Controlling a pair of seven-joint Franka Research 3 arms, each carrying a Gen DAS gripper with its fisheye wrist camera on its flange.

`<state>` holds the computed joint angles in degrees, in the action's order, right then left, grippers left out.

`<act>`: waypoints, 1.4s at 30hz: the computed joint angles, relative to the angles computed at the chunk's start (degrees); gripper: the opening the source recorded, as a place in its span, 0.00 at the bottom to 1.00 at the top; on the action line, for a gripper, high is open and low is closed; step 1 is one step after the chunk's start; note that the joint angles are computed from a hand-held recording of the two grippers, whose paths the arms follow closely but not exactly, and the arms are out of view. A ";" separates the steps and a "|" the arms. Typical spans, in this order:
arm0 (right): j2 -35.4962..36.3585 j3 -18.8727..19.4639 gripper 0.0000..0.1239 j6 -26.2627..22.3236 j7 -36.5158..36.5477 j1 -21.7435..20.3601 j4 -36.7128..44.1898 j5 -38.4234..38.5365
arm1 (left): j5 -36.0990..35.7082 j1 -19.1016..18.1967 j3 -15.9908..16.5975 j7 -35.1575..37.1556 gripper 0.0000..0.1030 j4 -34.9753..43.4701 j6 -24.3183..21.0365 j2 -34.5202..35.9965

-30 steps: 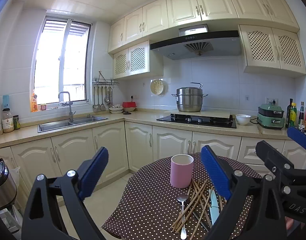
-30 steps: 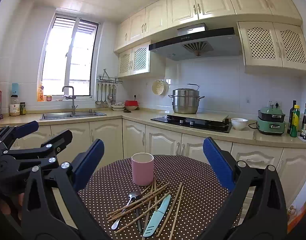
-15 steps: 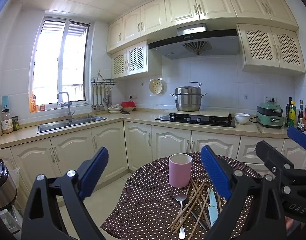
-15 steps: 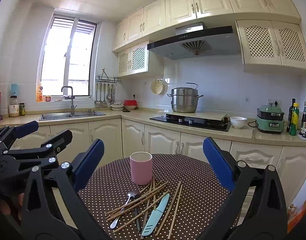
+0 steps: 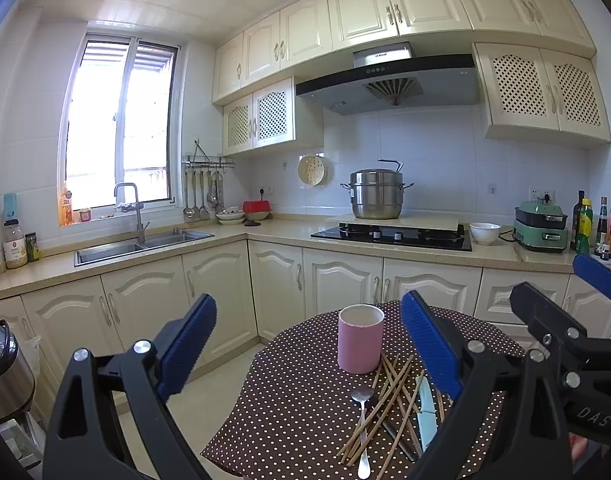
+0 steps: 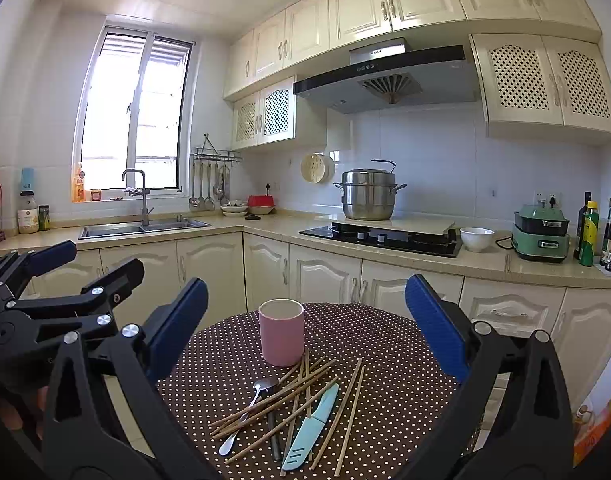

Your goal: Organize utensils

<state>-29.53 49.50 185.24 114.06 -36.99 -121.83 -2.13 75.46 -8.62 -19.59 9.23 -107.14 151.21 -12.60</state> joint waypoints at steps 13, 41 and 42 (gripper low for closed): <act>5.12 2.36 0.78 -2.56 2.26 -2.25 2.85 -4.20 | -3.26 -1.75 1.68 4.90 0.89 3.69 -1.20 5.24; 32.60 1.78 0.78 -34.40 14.06 1.86 17.49 -29.76 | -74.85 -2.83 5.01 69.82 0.59 34.92 -20.61 38.31; 32.89 1.12 0.78 -34.56 13.72 2.51 17.48 -29.36 | -75.32 -3.04 4.97 69.91 0.55 36.40 -22.02 39.54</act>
<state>3.36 50.62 150.68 127.78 -34.49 -104.36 -31.49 0.14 -11.66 -14.62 79.14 -70.74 129.19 26.94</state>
